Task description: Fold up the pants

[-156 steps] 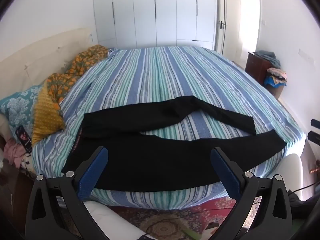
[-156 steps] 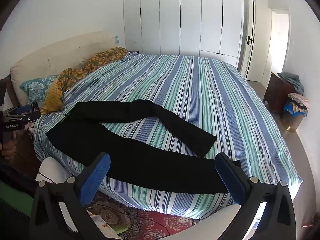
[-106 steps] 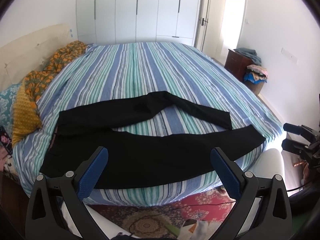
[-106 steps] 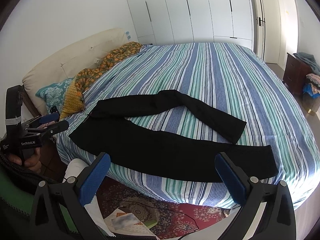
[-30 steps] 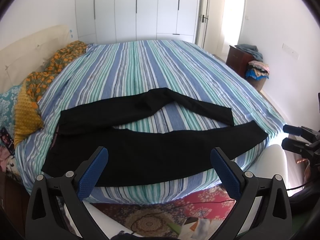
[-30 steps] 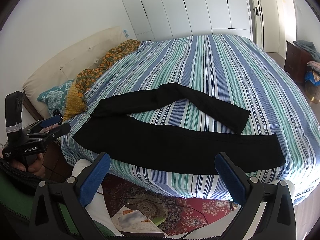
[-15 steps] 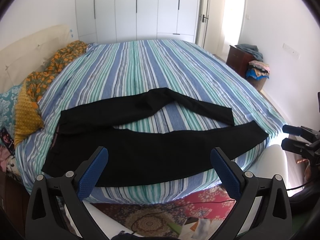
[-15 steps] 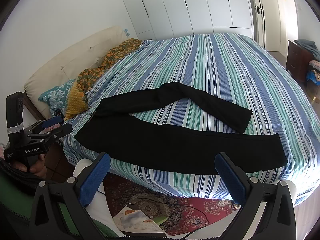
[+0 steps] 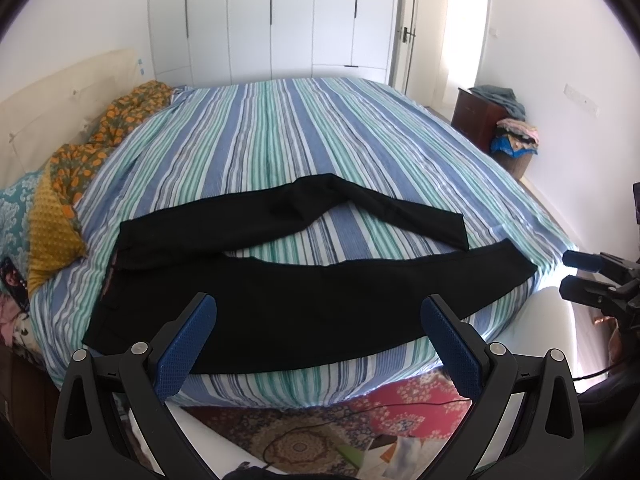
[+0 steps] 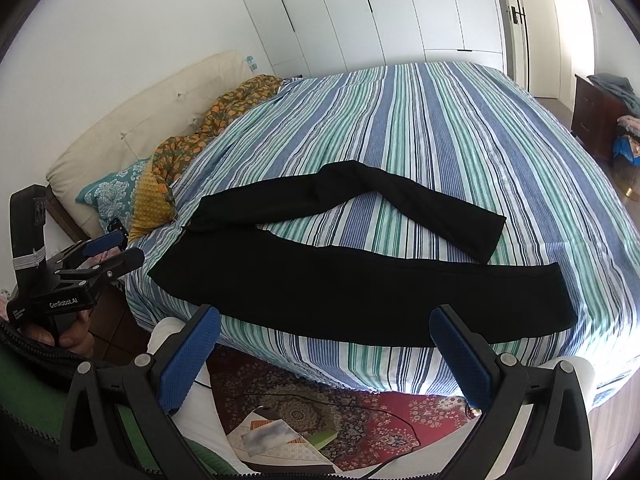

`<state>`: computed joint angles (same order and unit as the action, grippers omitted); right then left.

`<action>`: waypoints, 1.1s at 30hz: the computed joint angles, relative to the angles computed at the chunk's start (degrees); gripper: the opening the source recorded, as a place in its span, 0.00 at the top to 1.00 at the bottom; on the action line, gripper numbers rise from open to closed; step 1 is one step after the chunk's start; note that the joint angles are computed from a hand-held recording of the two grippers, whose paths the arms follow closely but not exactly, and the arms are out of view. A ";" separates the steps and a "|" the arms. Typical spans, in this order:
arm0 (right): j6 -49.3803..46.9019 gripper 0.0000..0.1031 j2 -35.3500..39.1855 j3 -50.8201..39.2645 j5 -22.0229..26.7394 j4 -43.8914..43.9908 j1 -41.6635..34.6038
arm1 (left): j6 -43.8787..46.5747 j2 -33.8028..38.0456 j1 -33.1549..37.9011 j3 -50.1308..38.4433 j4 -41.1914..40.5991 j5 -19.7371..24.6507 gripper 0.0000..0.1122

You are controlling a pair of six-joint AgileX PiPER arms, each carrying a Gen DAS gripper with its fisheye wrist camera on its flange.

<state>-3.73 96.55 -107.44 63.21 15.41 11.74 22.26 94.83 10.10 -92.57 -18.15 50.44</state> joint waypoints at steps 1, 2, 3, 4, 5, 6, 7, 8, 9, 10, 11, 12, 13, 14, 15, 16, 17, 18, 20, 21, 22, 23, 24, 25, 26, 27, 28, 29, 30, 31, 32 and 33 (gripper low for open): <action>0.05 0.00 0.15 -0.09 0.15 0.07 -0.06 | 0.00 0.00 0.00 0.00 0.00 0.00 0.09; 0.00 0.00 0.29 -0.19 0.29 0.08 -0.13 | -0.24 -0.01 -0.10 0.17 0.28 -0.20 0.09; 0.32 0.00 0.36 -0.19 0.22 -0.40 0.13 | -0.38 0.01 -0.10 0.34 0.44 -0.38 0.09; 0.60 0.00 0.43 -0.16 0.11 -0.89 0.31 | -0.46 -0.05 -0.05 0.67 0.47 -0.68 0.09; 1.09 0.00 0.50 -0.32 0.02 -1.52 0.61 | -0.58 -0.16 0.03 0.99 0.47 -0.94 0.09; 1.85 0.00 0.30 -0.20 -0.59 -2.65 1.07 | -0.68 -0.17 0.14 1.15 0.35 -1.04 0.09; 2.89 0.00 -0.01 -0.11 -1.26 -4.21 1.68 | -0.70 -0.10 0.21 1.17 0.17 -0.90 0.09; 3.80 0.00 -0.35 -0.13 -1.70 -5.53 2.19 | -0.75 0.08 0.11 1.07 0.12 -0.72 0.09; 4.00 0.00 -0.75 0.08 -2.15 -5.94 2.34 | -0.71 0.19 -0.04 1.05 0.18 -0.63 0.09; 3.45 0.00 -1.11 0.39 -2.39 -5.13 2.07 | -0.85 0.36 -0.39 0.94 0.54 -0.64 0.09; 2.78 0.00 -1.28 0.56 -2.30 -3.96 1.61 | -1.06 0.49 -0.78 0.83 1.06 -0.66 0.09; 2.42 0.00 -1.34 0.74 -2.07 -3.23 1.26 | -1.32 0.56 -1.18 0.74 1.62 -0.69 0.09; 2.38 0.00 -1.05 0.51 -1.66 -3.14 1.08 | -1.61 0.66 -1.52 0.59 2.21 -0.73 0.09; 2.45 0.00 -0.88 0.57 -1.44 -3.51 1.04 | -2.10 0.66 -1.91 0.63 3.04 -0.89 0.09; 2.74 0.00 -0.66 0.56 -1.22 -4.24 1.13 | -2.77 0.82 -2.24 0.41 4.04 -0.88 0.09; 3.28 0.00 -0.43 0.52 -0.99 -5.10 1.30 | -3.70 0.98 -2.65 0.33 5.30 -0.95 0.09; 3.67 0.00 -0.19 0.46 -0.79 -5.46 1.37 | -4.83 1.23 -3.10 0.22 6.75 -0.96 0.09; 3.57 0.00 0.00 0.44 -0.56 -5.11 1.08 | -5.80 1.47 -3.43 0.17 8.03 -0.95 0.09; 3.55 0.00 0.31 0.43 -0.36 -4.85 0.98 | -7.03 1.96 -3.81 0.14 9.56 -0.76 0.09; 3.46 0.00 0.42 0.45 -0.34 -5.00 1.06 | -7.06 2.15 -3.77 0.13 9.49 -0.56 0.09; 3.47 0.00 0.55 0.37 -0.31 -5.37 1.31 | -6.65 2.36 -3.62 0.00 8.94 -0.27 0.09; 3.42 0.00 0.66 0.34 -0.36 -5.70 1.61 | -6.14 2.59 -3.51 -0.19 8.35 -0.10 0.09; 3.38 0.00 0.76 0.35 -0.54 -5.95 1.95 | -5.74 2.74 -3.59 -0.24 8.02 -0.15 0.09; 3.24 0.00 0.91 0.27 -0.81 -5.98 2.28 | -5.45 2.88 -3.86 -0.31 7.96 -0.36 0.09; 3.01 0.00 1.16 0.00 -1.09 -5.87 2.59 | -5.19 3.06 -4.16 -0.40 7.96 -0.65 0.09; 2.75 0.00 1.37 -0.19 -1.62 -5.75 2.97 | -4.93 3.36 -4.44 -0.72 7.94 -0.80 0.09; 2.35 0.00 1.66 -0.36 -2.40 -5.61 3.40 | -4.61 3.56 -4.67 -0.84 7.75 -1.10 0.09; 1.89 0.00 1.97 -0.60 -3.16 -5.55 3.91 | -4.36 3.75 -4.94 -1.01 7.56 -1.38 0.09; 1.44 0.00 2.27 -0.78 -4.00 -5.69 4.52 | -4.09 4.05 -5.11 -1.37 7.37 -1.54 0.09; 0.95 0.00 2.62 -1.06 -4.79 -5.82 5.17 | -3.92 4.20 -5.35 -1.57 7.26 -1.75 0.09; 0.53 0.00 2.92 -1.26 -5.47 -5.96 5.87 | -3.73 4.30 -5.55 -1.66 7.12 -2.08 0.09; 0.03 0.00 3.25 -1.43 -6.17 -5.95 6.42 | -3.63 4.39 -5.69 -1.70 7.05 -2.41 0.09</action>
